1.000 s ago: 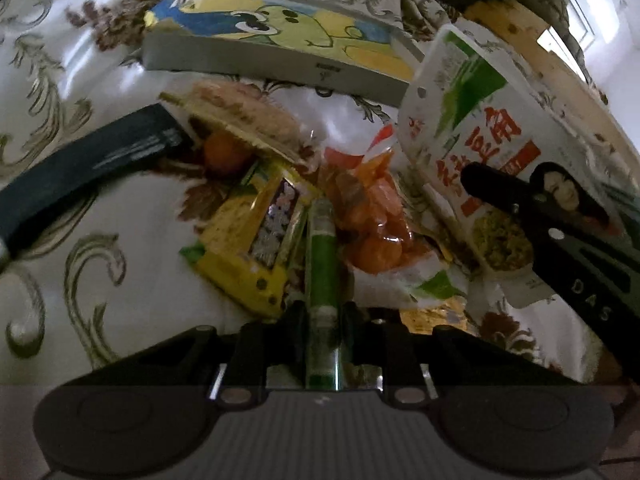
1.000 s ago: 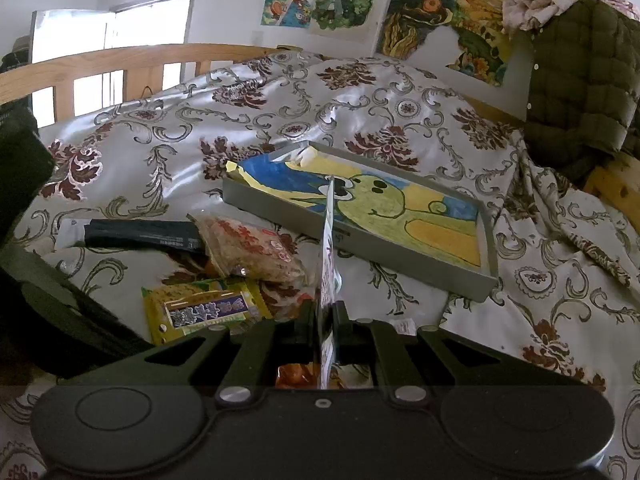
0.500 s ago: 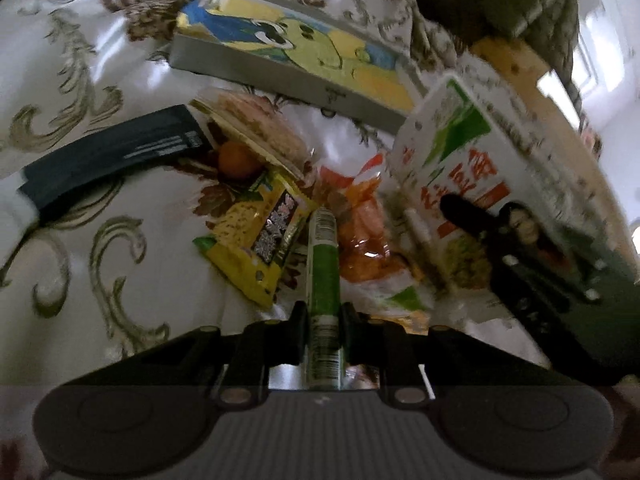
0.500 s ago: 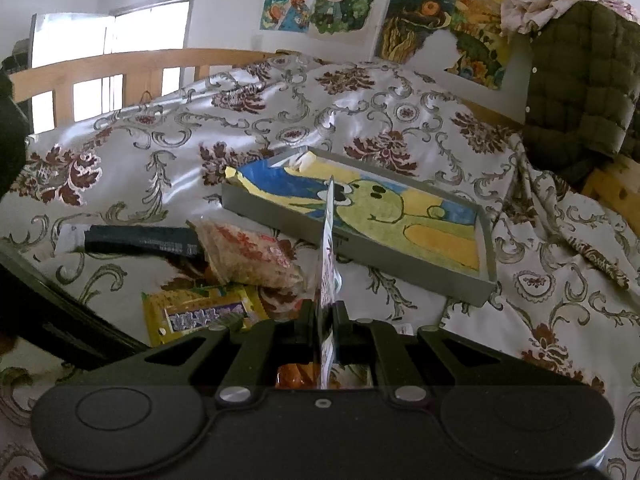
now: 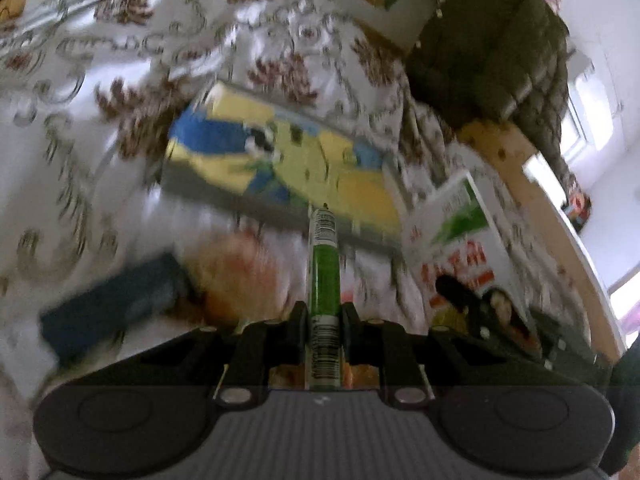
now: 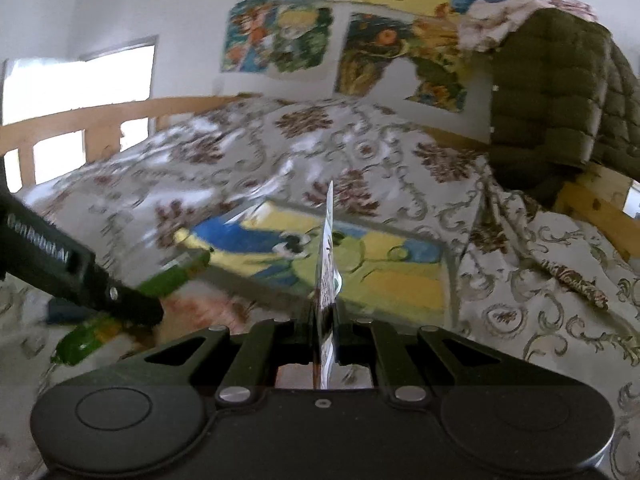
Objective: Organize snacks
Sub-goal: 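Carry the white packet in the right tool while the left tool carries the tube to the tray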
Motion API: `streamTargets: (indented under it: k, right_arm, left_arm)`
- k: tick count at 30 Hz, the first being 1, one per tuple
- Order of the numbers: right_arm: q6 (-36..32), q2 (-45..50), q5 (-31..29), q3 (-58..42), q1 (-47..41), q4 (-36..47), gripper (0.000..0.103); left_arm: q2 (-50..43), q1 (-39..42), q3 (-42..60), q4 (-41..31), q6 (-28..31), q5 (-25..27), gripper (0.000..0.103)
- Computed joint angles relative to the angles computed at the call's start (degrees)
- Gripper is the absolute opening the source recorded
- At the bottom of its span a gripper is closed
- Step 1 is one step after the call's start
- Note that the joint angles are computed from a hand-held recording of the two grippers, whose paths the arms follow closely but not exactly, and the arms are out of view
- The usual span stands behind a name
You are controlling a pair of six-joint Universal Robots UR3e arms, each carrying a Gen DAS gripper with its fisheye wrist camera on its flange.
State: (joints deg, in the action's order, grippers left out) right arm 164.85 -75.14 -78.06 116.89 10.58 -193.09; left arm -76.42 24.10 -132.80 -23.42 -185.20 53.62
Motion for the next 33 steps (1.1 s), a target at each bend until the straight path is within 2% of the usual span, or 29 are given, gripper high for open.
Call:
streamTargets:
  k: [3, 7, 12, 16, 20, 24, 29, 33]
  right_arm:
    - [2.41, 6.56, -0.20, -7.66, -0.70, 0.02, 0.009]
    - [5.35, 17.13, -1.47, -21.47, -0.91, 2.53, 0.009]
    - [7.58, 30.12, -3.13, -40.46, -1.11, 9.29, 0.009]
    - [11.42, 39.29, -2.80, -55.28, -1.55, 15.42, 0.009]
    - [12.24, 45.29, -2.01, -65.08, -1.57, 19.61, 0.009]
    - [12.11, 47.96, -1.95, -69.91, -1.20, 22.26, 0.010]
    - [11.41, 49.16, -0.75, -71.36, -1.05, 22.89, 0.013]
    - [8.21, 49.23, -0.06, -71.31, -0.19, 24.20, 0.018]
  left_arm:
    - [-12.30, -3.72, 9.17, 8.58, -5.30, 2.99, 0.020]
    - [-28.35, -8.88, 24.98, 13.54, -9.21, 7.46, 0.020]
    - [-45.62, -12.60, 44.73, 12.50, -13.50, 10.09, 0.020]
    - [-56.86, -14.47, 59.55, 7.89, -15.18, 12.14, 0.020]
    - [-63.98, -15.74, 69.78, 3.03, -13.68, 14.20, 0.020]
    - [-67.45, -15.88, 74.31, 0.51, -13.59, 14.22, 0.020]
    - [-68.47, -15.80, 75.01, -0.13, -12.89, 14.65, 0.020]
    - [-67.72, -15.19, 73.56, -0.42, -13.00, 15.02, 0.020]
